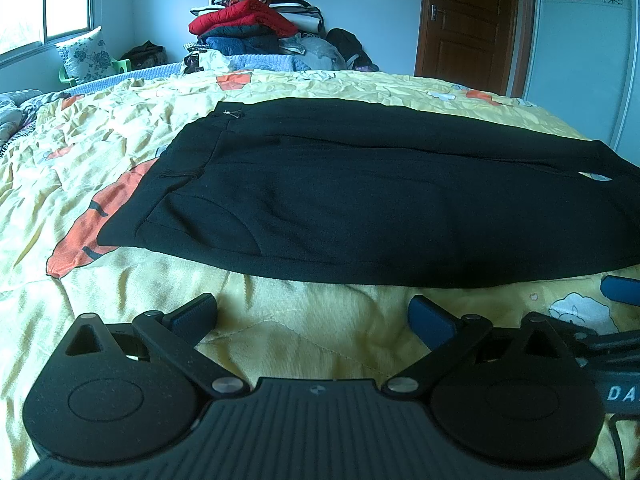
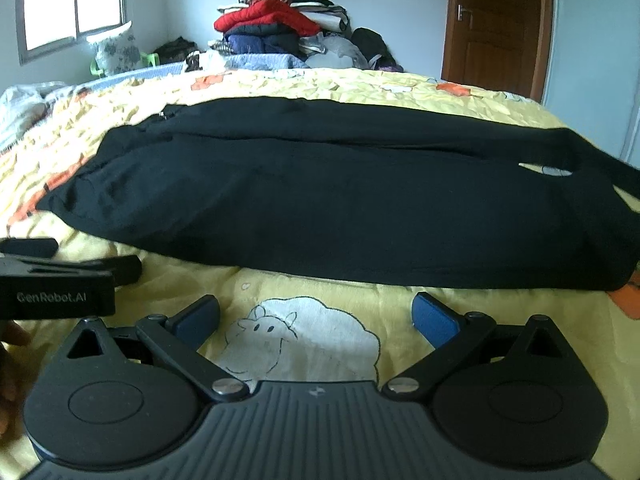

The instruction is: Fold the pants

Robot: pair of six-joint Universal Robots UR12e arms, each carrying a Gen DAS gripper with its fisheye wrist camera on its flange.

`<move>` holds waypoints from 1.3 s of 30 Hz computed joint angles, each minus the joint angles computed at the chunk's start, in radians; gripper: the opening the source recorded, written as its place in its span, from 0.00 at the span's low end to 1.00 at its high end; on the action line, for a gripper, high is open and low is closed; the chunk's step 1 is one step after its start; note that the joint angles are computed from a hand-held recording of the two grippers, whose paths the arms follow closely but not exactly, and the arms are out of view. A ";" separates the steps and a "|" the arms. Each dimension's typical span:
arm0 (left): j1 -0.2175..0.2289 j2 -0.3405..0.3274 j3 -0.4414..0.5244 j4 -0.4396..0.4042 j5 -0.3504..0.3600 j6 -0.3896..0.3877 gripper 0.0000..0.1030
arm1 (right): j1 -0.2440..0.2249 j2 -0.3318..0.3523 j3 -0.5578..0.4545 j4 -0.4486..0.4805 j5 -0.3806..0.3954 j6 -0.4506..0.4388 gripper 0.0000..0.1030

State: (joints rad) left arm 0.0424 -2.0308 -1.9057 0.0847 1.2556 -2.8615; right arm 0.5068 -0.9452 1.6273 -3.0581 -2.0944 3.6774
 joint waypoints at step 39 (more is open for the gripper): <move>0.020 -0.005 -0.009 0.129 -0.038 -0.049 0.99 | -0.118 0.047 -0.116 -0.306 0.322 -0.596 1.00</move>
State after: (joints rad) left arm 0.0626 -2.0363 -1.9148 0.2139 1.2174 -2.9104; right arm 0.3892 -0.8984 1.5116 -3.3638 -1.7729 3.0812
